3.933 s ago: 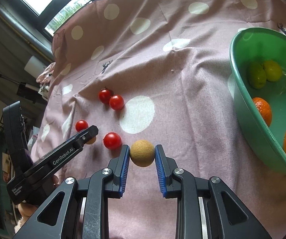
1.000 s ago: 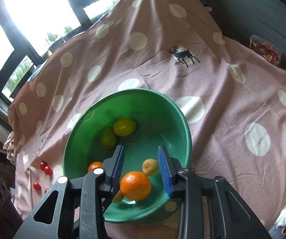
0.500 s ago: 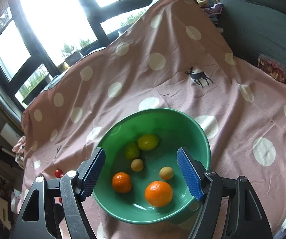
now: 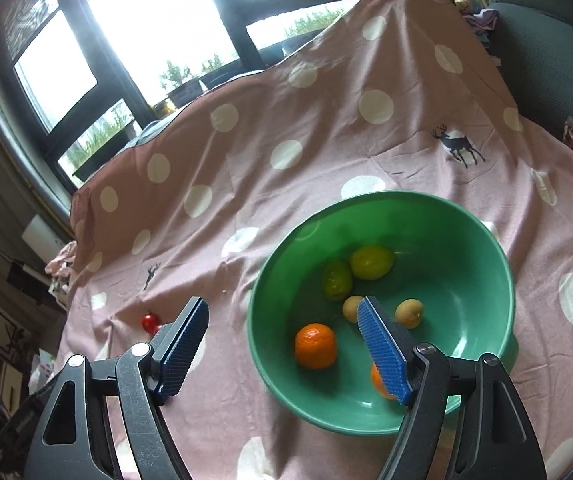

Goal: Organize fruits
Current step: 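Withdraw both grippers from the bowl toward the red cherry tomatoes, then grasp a red cherry tomato with the left gripper while the right grasps another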

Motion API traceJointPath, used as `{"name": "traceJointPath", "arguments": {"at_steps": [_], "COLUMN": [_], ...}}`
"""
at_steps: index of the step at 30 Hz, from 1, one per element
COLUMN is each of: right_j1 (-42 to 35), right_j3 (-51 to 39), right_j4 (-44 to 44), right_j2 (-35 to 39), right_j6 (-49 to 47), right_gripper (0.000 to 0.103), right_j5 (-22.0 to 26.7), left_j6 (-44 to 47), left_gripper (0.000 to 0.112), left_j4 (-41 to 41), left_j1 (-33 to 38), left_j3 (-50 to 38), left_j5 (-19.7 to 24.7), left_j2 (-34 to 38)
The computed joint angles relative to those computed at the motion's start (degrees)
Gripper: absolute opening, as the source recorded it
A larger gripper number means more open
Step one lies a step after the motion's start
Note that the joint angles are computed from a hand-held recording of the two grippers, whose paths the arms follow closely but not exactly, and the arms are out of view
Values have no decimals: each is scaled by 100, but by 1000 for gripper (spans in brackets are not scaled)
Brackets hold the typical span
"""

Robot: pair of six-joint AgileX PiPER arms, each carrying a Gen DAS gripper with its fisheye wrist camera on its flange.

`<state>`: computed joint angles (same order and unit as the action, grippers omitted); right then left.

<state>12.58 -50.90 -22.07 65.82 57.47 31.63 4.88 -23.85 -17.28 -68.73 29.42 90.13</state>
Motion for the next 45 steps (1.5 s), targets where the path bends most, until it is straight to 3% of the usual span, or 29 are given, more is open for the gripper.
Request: {"name": "traceJointPath", "arguments": {"at_steps": [5, 9, 13, 21, 26, 30, 36, 40, 45], "right_j1": [562, 676, 735, 842, 848, 871, 925, 998, 1090], "right_j3": [-174, -193, -240, -242, -269, -281, -296, -351, -416], "right_j4": [-625, -480, -290, -288, -177, -184, -161, -192, -167], "right_j2": [385, 593, 751, 759, 794, 804, 802, 862, 984], "right_j6": [472, 444, 305, 301, 195, 195, 137, 151, 120], "right_gripper": [77, 77, 77, 77, 77, 77, 77, 77, 77], "right_j5": [67, -188, -210, -227, -214, -220, -239, -201, -168], "left_j6": [753, 559, 760, 942, 335, 39, 35, -8, -725], "left_gripper": [93, 92, 74, 69, 68, 49, 36, 36, 36], "left_j4": [-581, -219, -502, -654, -68, 266, 153, 276, 1273], "left_j1": [228, 79, 104, -151, -356, -434, -351, -430, -636], "left_j3": [96, 104, -92, -321, -650, -793, -687, -649, -235], "left_j5": [61, -161, 199, 227, 288, 428, 315, 346, 89], "left_j2": [147, 304, 653, 993, 1357, 1511, 1477, 1422, 998]}}
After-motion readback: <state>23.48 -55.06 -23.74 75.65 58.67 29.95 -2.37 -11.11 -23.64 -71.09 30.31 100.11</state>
